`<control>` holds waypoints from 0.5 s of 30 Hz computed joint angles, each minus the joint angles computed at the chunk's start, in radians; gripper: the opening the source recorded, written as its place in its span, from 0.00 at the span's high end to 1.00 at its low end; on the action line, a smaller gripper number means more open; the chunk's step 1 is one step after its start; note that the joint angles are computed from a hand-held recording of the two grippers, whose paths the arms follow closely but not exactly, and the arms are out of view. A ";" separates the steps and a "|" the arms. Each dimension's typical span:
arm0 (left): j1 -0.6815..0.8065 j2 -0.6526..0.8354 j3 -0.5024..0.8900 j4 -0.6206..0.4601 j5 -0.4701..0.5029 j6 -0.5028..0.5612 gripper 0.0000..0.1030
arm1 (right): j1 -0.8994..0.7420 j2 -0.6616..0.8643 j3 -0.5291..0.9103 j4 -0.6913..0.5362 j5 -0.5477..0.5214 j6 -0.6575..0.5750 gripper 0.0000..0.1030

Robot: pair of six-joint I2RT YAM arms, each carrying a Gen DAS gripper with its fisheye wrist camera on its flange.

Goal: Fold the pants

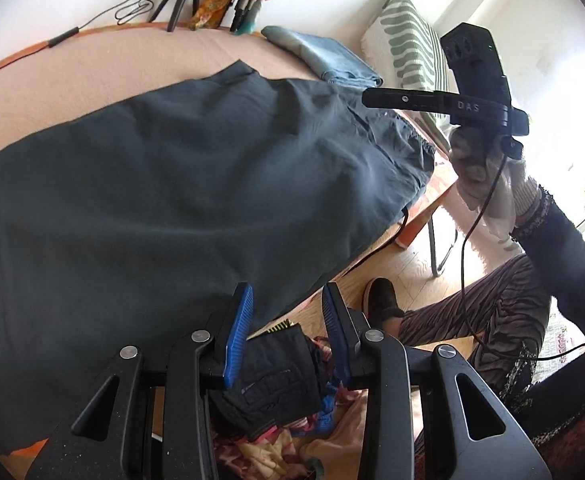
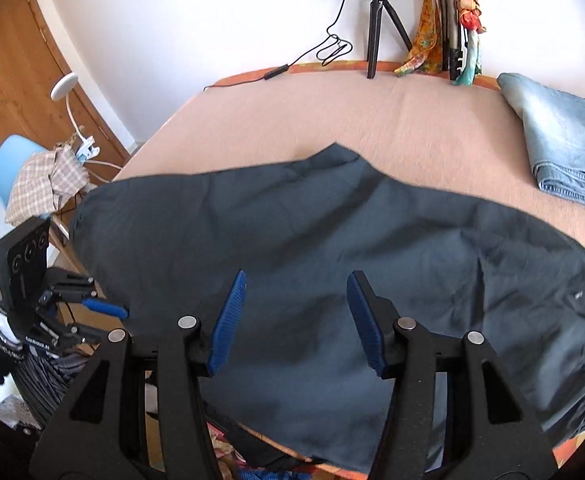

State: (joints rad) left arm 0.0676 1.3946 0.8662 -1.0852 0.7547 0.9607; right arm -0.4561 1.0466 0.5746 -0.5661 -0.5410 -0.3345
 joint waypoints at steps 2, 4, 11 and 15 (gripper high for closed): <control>0.007 -0.010 0.014 0.033 0.012 -0.035 0.67 | 0.041 0.117 0.070 0.079 0.029 0.043 0.46; 0.017 -0.006 0.031 0.066 0.018 -0.074 0.67 | 0.091 0.262 0.149 0.157 0.095 0.069 0.45; 0.064 0.025 0.036 0.168 -0.020 -0.137 0.66 | 0.147 0.733 0.469 0.228 0.101 0.138 0.40; 0.075 0.097 0.043 0.212 -0.036 -0.209 0.66 | 0.167 0.861 0.555 0.220 0.116 0.131 0.40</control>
State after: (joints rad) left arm 0.1425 1.4920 0.9095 -0.8737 0.7191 0.7520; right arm -0.2887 1.9075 1.1300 -0.3465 -0.4246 -0.2039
